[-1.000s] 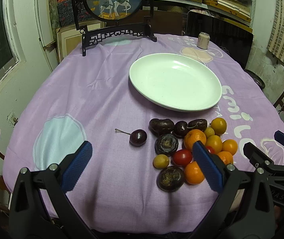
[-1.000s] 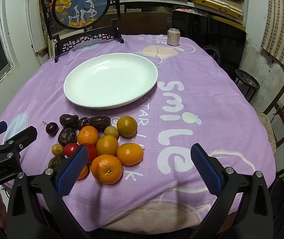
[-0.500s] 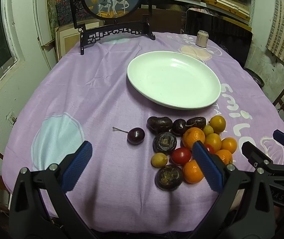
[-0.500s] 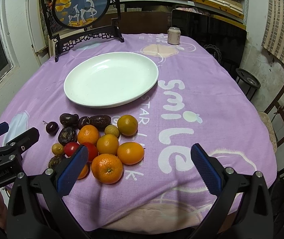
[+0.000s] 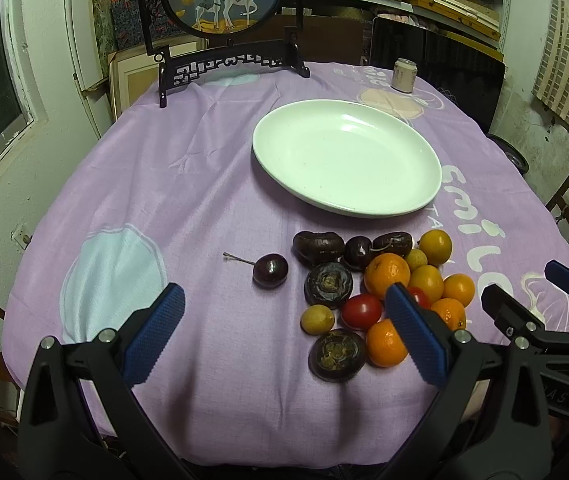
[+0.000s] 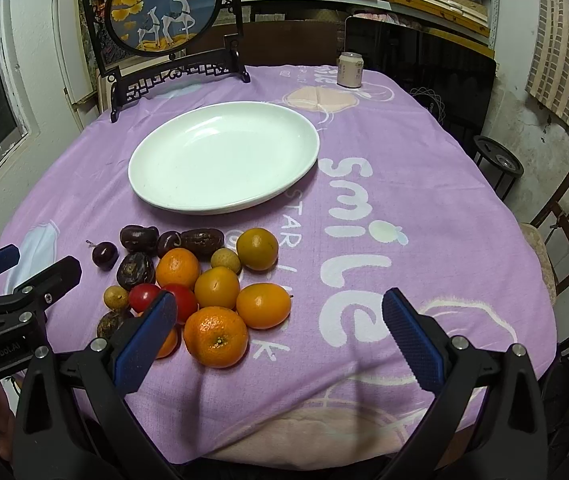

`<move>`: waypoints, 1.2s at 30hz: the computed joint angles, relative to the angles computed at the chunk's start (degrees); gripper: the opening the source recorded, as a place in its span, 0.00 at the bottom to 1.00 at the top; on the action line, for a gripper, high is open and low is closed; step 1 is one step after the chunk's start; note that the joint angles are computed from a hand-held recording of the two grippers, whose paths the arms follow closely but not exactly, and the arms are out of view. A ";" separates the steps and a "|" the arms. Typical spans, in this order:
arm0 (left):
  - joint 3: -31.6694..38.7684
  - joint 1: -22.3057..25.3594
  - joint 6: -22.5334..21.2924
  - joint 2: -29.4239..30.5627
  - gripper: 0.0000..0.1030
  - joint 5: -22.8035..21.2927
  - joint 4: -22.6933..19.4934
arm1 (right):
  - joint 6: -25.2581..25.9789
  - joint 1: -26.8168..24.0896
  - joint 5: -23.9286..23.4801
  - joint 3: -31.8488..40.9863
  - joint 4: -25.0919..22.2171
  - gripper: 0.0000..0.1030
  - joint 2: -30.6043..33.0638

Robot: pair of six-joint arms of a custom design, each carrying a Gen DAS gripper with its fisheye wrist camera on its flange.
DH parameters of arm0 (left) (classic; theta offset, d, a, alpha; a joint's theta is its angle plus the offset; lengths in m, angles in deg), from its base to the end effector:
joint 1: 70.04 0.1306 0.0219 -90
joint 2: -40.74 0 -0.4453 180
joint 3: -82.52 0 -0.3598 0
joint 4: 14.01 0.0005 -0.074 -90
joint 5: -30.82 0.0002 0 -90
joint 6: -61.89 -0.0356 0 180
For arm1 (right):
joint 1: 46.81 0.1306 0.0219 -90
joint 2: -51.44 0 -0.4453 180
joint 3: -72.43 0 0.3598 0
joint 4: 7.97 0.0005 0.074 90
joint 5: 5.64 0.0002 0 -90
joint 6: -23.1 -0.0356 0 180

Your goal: Organize fruits

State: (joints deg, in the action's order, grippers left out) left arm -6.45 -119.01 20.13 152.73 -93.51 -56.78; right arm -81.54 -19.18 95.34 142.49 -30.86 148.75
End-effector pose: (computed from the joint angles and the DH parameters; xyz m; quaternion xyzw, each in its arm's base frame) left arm 0.3891 -0.4173 0.3220 -0.0611 0.9309 0.0272 0.3592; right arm 0.4181 0.2106 0.3238 -0.0735 0.9335 0.0385 0.3489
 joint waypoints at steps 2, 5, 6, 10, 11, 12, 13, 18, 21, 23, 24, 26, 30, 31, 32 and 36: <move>0.01 -0.02 0.05 0.02 0.98 -0.01 -0.03 | -0.05 0.06 0.03 0.02 0.04 0.99 0.12; 0.00 -0.01 0.01 0.01 0.98 0.02 -0.01 | -0.07 0.05 0.02 0.09 -0.03 0.99 0.13; 0.01 -0.05 0.03 0.03 0.98 0.00 0.00 | -0.13 0.11 0.06 0.02 0.05 0.99 0.15; 0.02 0.01 0.02 0.00 0.98 0.05 -0.06 | -0.07 0.01 -0.04 0.16 -0.13 0.99 0.14; 0.06 -0.10 0.16 0.07 0.98 0.00 -0.11 | -0.20 0.13 0.00 0.03 0.02 0.99 0.18; 0.02 -0.02 0.06 0.01 0.98 0.05 -0.05 | -0.05 0.00 -0.07 0.14 -0.09 0.99 0.14; 0.01 0.02 0.01 -0.01 0.98 0.10 -0.03 | -0.03 -0.01 -0.06 0.16 -0.11 0.99 0.14; 0.03 0.04 -0.01 -0.01 0.98 0.14 -0.06 | -0.06 -0.03 -0.10 0.20 -0.20 0.99 0.16; 0.05 0.02 0.02 -0.01 0.98 0.10 -0.10 | -0.12 0.03 -0.06 0.14 -0.13 0.99 0.17; 0.03 0.06 -0.01 -0.03 0.98 0.14 -0.10 | -0.07 -0.01 -0.10 0.19 -0.18 0.99 0.17; 0.03 0.06 0.01 -0.02 0.98 0.18 -0.09 | -0.08 0.01 -0.07 0.16 -0.16 0.99 0.18; 0.11 -0.02 0.17 0.06 0.98 0.17 -0.23 | -0.02 -0.06 -0.14 0.23 -0.25 0.99 0.16; -0.21 0.08 0.25 0.27 0.98 0.46 0.12 | -0.04 -0.03 -0.13 0.29 -0.41 0.99 0.13; -0.22 0.13 0.26 0.29 0.98 0.56 0.06 | -0.04 0.01 -0.09 0.31 -0.50 0.99 0.13; -0.22 0.14 0.34 0.30 0.98 0.61 -0.06 | 0.00 0.01 -0.02 0.34 -0.60 0.99 0.07; -1.10 0.20 1.56 -0.44 0.98 -0.03 -1.51 | 1.09 0.08 0.90 -0.97 0.83 0.99 -0.87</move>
State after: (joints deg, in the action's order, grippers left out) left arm -7.55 -118.81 21.69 152.29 -93.53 -58.30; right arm -80.45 -19.09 96.24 141.52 -30.03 147.87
